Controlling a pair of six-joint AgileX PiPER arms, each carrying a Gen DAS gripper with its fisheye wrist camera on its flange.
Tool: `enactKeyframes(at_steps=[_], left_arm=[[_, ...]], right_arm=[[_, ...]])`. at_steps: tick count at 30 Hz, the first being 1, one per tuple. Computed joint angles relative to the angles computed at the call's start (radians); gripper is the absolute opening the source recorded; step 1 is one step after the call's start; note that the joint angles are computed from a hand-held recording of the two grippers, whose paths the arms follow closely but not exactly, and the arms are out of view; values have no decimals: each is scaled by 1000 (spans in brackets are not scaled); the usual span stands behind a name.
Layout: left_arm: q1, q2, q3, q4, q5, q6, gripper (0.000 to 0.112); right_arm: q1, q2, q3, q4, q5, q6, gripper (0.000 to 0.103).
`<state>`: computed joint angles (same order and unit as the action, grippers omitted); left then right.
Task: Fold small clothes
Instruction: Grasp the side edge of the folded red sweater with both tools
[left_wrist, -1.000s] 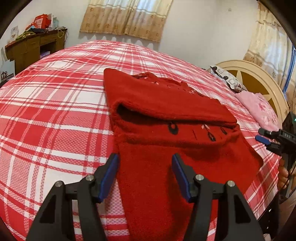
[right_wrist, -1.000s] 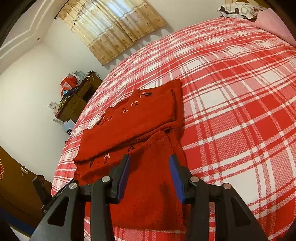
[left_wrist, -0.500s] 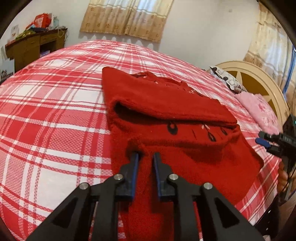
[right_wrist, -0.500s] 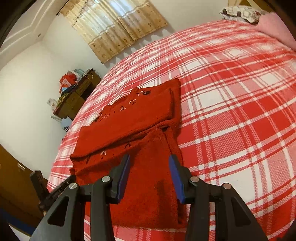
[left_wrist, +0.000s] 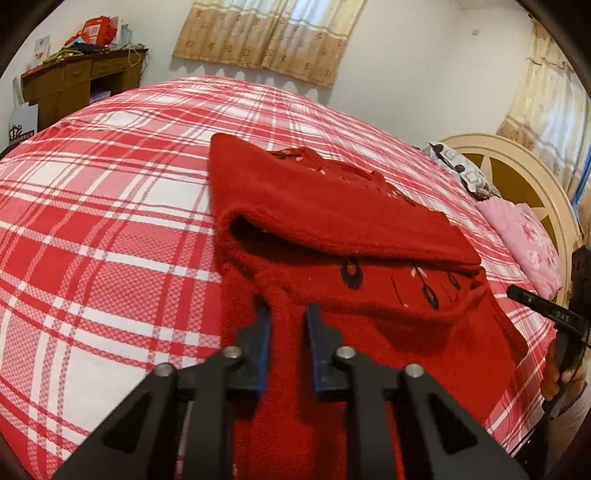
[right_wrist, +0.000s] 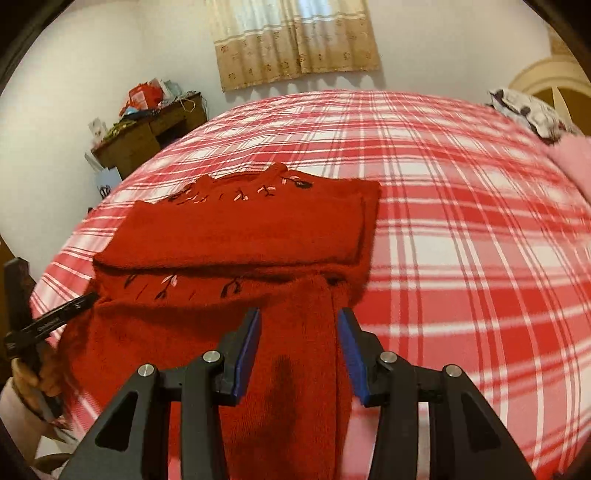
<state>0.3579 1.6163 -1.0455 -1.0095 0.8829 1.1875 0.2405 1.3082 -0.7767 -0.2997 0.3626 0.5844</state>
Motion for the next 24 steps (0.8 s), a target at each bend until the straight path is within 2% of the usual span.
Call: enactKeyframes(at_steps=[4,7,8,9,10,12,15,19,24], left_arm=[[-12,-9,0,21,-15,-14,22],[-32,-13,-5,41,-38,-27,25],[-36,-11,-7,44,-45,-27,25],[-41,-10,-9,48,-51,-31,25],[-42,-9,-12,50,-51,-35,25],[-40,-5,-18,52,-43,-39,22],[-23,-10,-19,56,-19,-44,9],[31,-22,-29,45,46,-64,7],[52,-53,-71,31,93,-99,7]], right_arm=[[38,107,-54,-120,25,83,44],[77,149,-59,-268,42,207,44],[85,147,-55,-302,45,236,39],[89,145,-54,-295,45,230,21],[87,141,-55,-271,50,208,15],[93,120,-47,-279,68,234,9],[107,43,-11,-292,75,286,6],[144,-79,25,-351,114,387,6],[175,-146,-13,-371,160,415,5]])
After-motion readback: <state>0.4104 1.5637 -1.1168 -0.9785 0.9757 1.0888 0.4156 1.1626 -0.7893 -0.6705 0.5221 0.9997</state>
